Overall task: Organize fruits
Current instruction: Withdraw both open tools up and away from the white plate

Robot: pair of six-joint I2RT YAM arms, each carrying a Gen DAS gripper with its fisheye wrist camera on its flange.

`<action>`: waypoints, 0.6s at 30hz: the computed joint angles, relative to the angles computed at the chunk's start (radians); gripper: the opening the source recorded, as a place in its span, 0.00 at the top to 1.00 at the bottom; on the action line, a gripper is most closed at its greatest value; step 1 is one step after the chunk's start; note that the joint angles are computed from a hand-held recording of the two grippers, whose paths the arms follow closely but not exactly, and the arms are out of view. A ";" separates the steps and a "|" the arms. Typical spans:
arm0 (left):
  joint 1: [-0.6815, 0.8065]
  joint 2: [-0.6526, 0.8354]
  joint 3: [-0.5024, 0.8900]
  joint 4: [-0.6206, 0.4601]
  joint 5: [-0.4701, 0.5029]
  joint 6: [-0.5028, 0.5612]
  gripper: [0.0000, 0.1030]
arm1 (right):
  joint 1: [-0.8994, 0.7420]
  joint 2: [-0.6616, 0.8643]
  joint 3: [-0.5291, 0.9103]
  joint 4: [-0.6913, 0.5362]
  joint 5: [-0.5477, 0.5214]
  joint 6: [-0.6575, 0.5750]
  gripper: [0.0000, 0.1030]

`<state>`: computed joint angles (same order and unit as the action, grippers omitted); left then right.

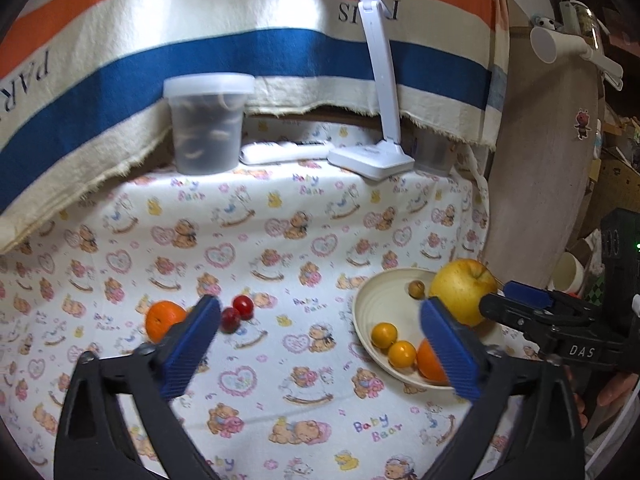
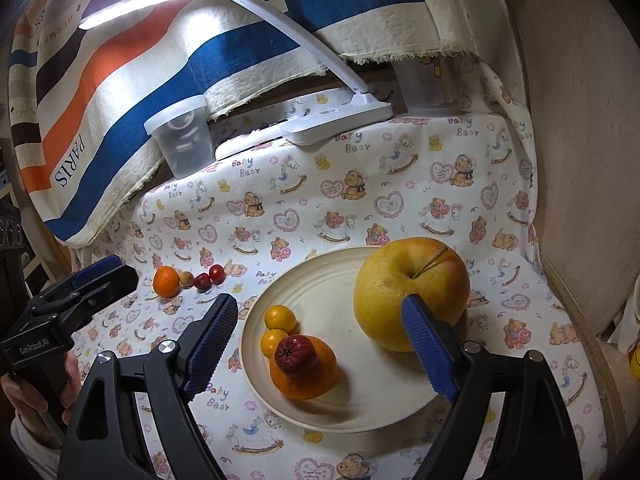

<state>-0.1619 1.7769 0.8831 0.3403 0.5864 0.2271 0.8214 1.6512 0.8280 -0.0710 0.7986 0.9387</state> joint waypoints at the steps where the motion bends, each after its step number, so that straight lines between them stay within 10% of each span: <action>1: -0.002 -0.006 -0.014 0.028 -0.016 -0.004 0.00 | 0.001 0.001 0.002 -0.006 0.005 0.004 0.16; 6: -0.006 -0.015 -0.046 0.099 -0.057 -0.003 0.00 | 0.015 0.000 0.006 -0.032 0.070 0.038 0.00; 18: -0.005 -0.017 -0.187 0.490 -0.151 -0.071 0.00 | 0.074 0.007 0.013 -0.027 0.252 0.014 0.00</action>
